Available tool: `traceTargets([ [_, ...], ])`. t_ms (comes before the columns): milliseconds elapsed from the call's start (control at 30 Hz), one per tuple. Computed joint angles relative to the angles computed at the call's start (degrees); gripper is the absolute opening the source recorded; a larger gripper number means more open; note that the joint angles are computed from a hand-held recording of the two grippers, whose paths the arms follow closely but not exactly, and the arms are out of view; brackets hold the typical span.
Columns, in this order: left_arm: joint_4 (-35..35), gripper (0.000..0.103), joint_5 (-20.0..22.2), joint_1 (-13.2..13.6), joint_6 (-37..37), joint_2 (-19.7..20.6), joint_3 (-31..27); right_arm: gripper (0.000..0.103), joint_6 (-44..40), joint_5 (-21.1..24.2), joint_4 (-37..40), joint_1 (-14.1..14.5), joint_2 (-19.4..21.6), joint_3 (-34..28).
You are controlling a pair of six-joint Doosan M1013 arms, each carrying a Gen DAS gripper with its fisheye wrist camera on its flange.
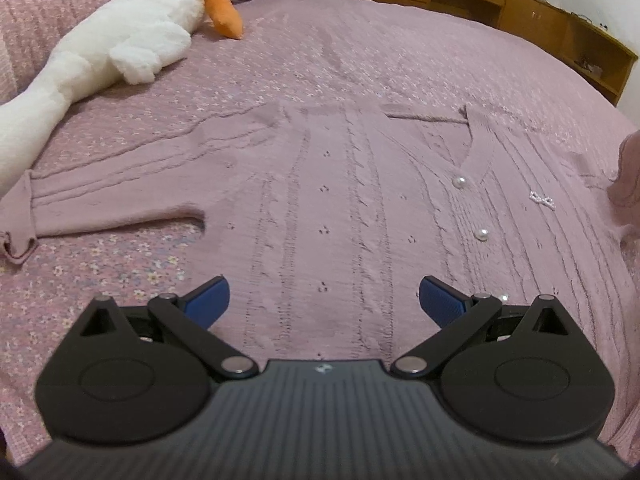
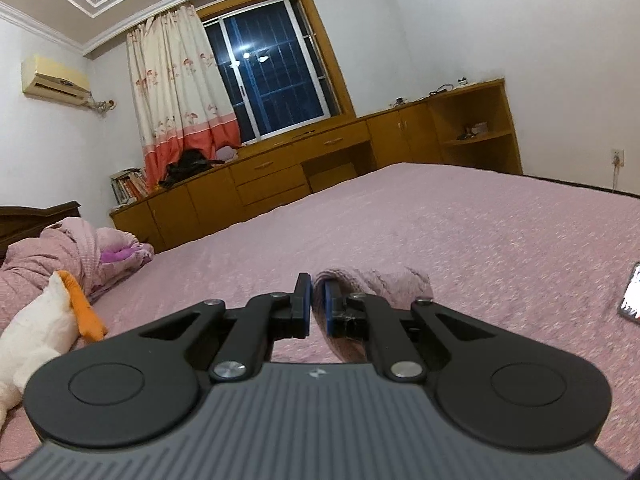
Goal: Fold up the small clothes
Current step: 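Lift the sleeve with the right tool, carry it across the body, release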
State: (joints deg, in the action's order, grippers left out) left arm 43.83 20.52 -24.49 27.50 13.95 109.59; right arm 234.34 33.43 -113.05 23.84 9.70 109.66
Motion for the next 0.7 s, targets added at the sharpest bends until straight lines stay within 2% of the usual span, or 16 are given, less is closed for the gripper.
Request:
traceTargets([
  [133,1.4,0.103,-0.8,0.5,-1.7,-0.8,0.7,0.007,0.3,1.1,-0.3,2.6,1.2,-1.6],
  [400,5.2,0.103,-1.1,1.3,-5.8,-1.7,1.7,0.007,-6.9,-0.2,2.9,6.8,6.3,-8.0],
  [700,9.9,0.103,-1.1,2.5,-10.6,-2.3,2.9,0.007,-17.5,-5.3,11.0,9.3,14.0,-14.8],
])
